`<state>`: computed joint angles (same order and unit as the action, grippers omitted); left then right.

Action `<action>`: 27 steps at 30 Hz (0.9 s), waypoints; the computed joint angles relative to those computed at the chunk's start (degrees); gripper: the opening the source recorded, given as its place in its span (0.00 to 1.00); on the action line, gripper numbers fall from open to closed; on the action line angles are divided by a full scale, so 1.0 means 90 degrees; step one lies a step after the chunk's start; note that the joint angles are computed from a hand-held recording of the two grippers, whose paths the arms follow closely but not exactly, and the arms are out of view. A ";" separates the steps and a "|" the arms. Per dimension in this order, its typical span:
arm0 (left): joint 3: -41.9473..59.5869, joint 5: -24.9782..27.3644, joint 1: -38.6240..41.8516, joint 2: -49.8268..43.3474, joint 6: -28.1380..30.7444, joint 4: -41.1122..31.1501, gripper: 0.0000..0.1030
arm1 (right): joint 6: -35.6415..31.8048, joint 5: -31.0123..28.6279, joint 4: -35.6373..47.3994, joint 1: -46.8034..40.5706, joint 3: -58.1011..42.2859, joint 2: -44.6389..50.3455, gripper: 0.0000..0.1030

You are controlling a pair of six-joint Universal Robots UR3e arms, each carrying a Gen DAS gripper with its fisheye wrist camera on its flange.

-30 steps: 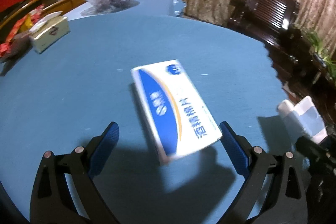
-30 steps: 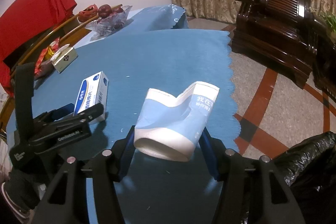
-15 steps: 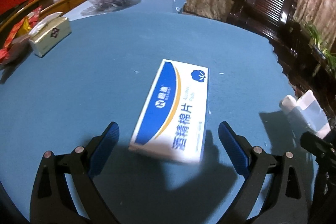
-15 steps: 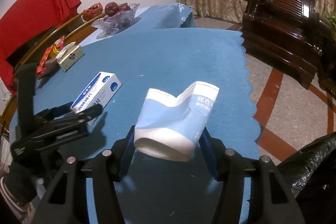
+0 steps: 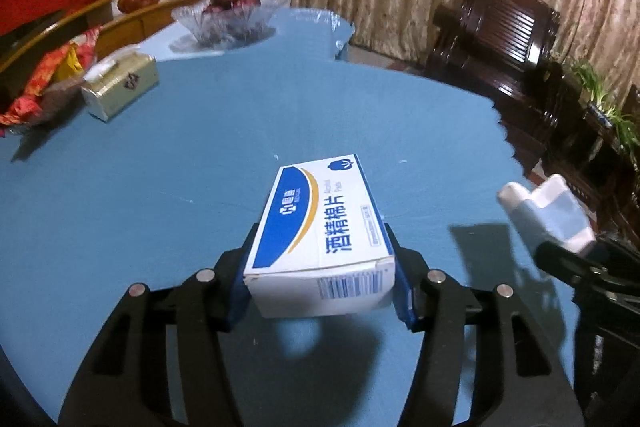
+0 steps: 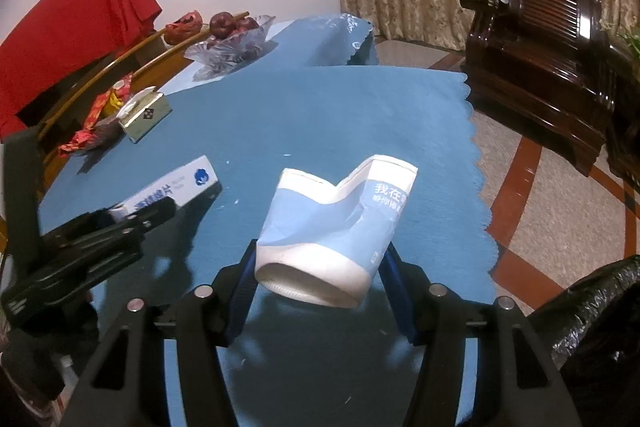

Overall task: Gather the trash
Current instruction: 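Grasp the white-and-blue cotton-pad box with the left gripper while the right holds the tube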

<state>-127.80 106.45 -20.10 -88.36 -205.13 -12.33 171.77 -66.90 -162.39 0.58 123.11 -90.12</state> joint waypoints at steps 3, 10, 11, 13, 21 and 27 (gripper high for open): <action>0.0023 0.0197 -0.0286 0.0283 -0.0197 -0.0379 0.53 | -0.0007 0.0035 0.0126 -0.0014 0.0094 -0.0220 0.56; -0.0679 -0.0186 -0.0280 0.0522 -0.0418 -0.0390 0.53 | 0.0003 -0.0018 0.0197 0.0051 0.0417 -0.0431 0.56; -0.0743 -0.0259 -0.0245 0.0537 -0.0426 -0.0373 0.54 | 0.0007 -0.0046 0.0182 0.0070 0.0447 -0.0410 0.56; -0.0895 -0.0421 -0.0124 0.0571 -0.0457 -0.0308 0.56 | 0.0022 -0.0085 0.0154 0.0090 0.0484 -0.0363 0.56; -0.0964 -0.0527 0.0002 0.0188 -0.0479 0.0016 0.54 | 0.0054 -0.0182 0.0076 0.0173 0.0485 -0.0214 0.56; -0.0927 -0.0162 -0.0325 0.0453 -0.0696 -0.0143 0.53 | -0.0020 -0.0122 0.0153 0.0207 0.0547 -0.0431 0.56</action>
<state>-136.14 104.99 -23.02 -84.29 -211.39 -13.61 171.59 -68.00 -161.01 2.44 128.03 -94.00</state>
